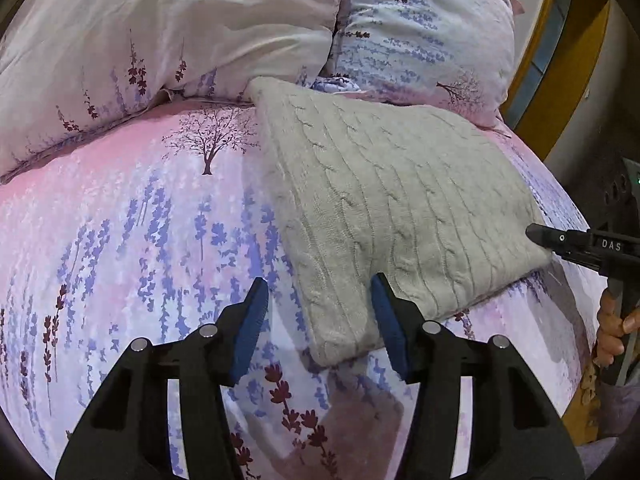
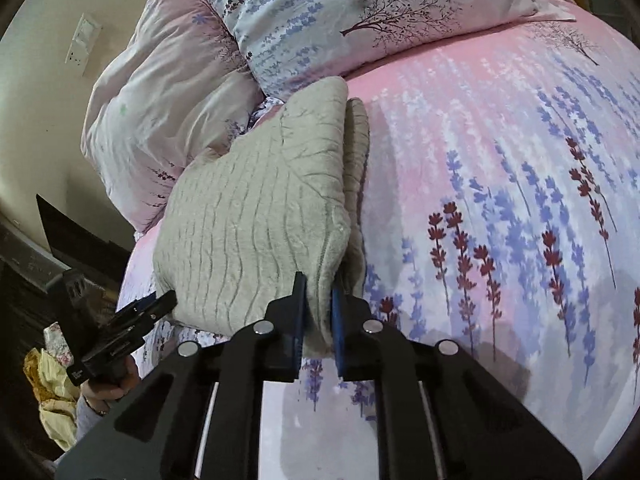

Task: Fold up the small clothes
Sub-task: 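Release the sweater and pull both grippers back from the folded stack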

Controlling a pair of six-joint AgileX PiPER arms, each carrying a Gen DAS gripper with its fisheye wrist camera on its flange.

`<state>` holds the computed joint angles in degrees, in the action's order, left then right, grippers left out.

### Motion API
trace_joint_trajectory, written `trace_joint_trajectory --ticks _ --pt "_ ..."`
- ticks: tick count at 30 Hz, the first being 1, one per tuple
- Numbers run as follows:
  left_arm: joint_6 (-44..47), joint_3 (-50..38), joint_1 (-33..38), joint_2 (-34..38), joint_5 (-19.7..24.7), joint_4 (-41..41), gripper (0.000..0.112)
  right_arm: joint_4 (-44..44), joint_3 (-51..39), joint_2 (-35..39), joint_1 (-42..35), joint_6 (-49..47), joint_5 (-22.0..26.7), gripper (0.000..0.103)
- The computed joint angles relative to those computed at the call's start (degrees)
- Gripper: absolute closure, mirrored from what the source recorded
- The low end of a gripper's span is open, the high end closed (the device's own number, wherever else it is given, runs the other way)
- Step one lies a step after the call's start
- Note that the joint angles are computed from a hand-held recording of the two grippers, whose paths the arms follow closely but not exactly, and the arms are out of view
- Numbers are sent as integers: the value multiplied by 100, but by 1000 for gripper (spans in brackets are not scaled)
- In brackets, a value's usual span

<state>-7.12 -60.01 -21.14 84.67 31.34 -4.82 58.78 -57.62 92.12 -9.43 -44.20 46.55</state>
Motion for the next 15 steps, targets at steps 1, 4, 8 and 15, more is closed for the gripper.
trace_joint_trajectory --ticks 1,4,8,15 --pt "-89 2 -34 -54 20 77 56 -299 41 -164 130 198 -253 83" --pt "-1044 158 -400 -452 -144 995 51 -632 494 -944 478 349 -1292 59" --pt "-2193 143 -999 -675 -396 2013 35 -133 622 -1411 782 -493 -1479 60" --pt "-2374 -731 -1473 352 -1 1836 33 -2359 331 -963 1728 1326 -2050 63"
